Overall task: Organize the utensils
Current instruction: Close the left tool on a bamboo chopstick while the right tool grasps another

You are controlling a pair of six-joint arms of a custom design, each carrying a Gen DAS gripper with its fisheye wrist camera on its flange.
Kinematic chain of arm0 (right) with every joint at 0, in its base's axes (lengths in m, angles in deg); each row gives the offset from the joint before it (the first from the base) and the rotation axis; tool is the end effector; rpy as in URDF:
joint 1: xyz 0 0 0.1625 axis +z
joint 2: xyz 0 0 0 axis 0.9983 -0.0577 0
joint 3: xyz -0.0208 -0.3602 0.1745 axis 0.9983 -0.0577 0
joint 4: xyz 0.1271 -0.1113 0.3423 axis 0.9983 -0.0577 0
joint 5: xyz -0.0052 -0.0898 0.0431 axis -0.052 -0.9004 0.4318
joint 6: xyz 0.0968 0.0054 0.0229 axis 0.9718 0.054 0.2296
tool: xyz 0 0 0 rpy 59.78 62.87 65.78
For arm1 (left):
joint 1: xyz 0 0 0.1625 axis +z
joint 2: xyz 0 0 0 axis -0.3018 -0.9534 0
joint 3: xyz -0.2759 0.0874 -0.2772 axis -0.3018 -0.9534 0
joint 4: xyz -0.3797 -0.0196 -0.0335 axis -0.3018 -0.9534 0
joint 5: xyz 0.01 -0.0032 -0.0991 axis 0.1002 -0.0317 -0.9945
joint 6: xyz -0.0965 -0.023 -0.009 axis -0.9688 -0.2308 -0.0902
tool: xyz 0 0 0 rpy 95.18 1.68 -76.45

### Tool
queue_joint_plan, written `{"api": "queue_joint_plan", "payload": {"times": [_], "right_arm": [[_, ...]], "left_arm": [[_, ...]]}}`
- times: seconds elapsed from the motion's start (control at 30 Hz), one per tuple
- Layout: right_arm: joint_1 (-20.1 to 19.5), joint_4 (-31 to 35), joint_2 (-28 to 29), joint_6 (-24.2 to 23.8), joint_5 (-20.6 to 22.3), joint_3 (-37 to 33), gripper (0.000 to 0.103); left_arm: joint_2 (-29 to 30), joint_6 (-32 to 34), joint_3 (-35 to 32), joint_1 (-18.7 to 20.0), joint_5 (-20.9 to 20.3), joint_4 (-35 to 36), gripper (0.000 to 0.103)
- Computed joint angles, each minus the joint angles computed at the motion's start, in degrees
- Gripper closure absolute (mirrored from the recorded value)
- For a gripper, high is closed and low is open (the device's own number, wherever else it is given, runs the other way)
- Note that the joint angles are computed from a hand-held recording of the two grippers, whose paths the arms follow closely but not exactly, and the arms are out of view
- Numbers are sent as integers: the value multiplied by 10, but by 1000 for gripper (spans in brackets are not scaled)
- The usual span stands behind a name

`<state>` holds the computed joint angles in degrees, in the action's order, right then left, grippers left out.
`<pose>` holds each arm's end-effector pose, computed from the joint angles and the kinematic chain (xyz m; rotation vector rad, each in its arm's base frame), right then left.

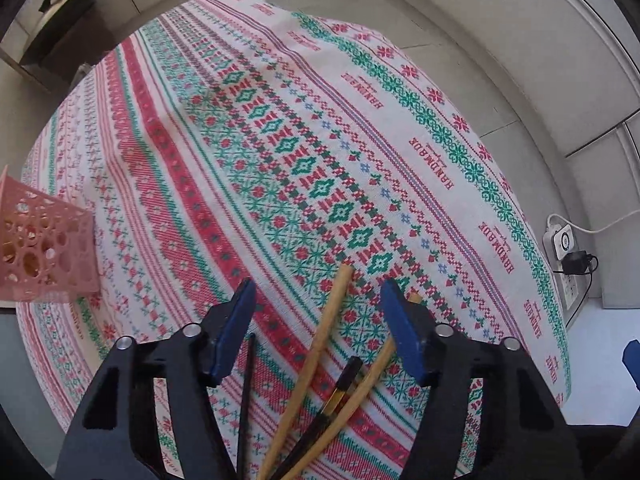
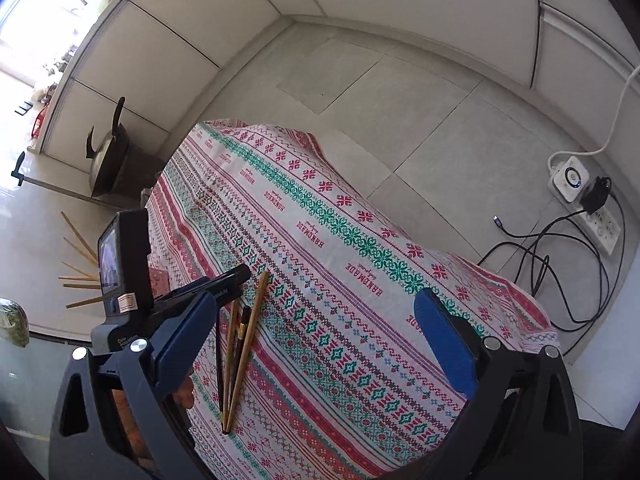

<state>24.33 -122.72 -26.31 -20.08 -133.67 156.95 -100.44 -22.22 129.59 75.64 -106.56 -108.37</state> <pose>0.2803 -0.4919 0.1243 -0.3268 -2.7187 0.6881 -0.1412 -0.6061 0.1956 0.2366 2.3454 -0.1487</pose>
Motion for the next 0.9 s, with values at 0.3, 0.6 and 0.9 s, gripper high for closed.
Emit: {"api": "queue_joint_plan", "payload": {"times": [0.3,0.6,0.9], "right_arm": [[-18,0,-7,37,34,7,7],[-16,8,13,35,52,-3,7],[8,79,88,24,25,-94,7]], "left_arm": [[-3,42,22,-3,-12,-44,85],[-79,66,123,-36,22,-147,96],[-251,28,231,-133,73,-150,96]]}}
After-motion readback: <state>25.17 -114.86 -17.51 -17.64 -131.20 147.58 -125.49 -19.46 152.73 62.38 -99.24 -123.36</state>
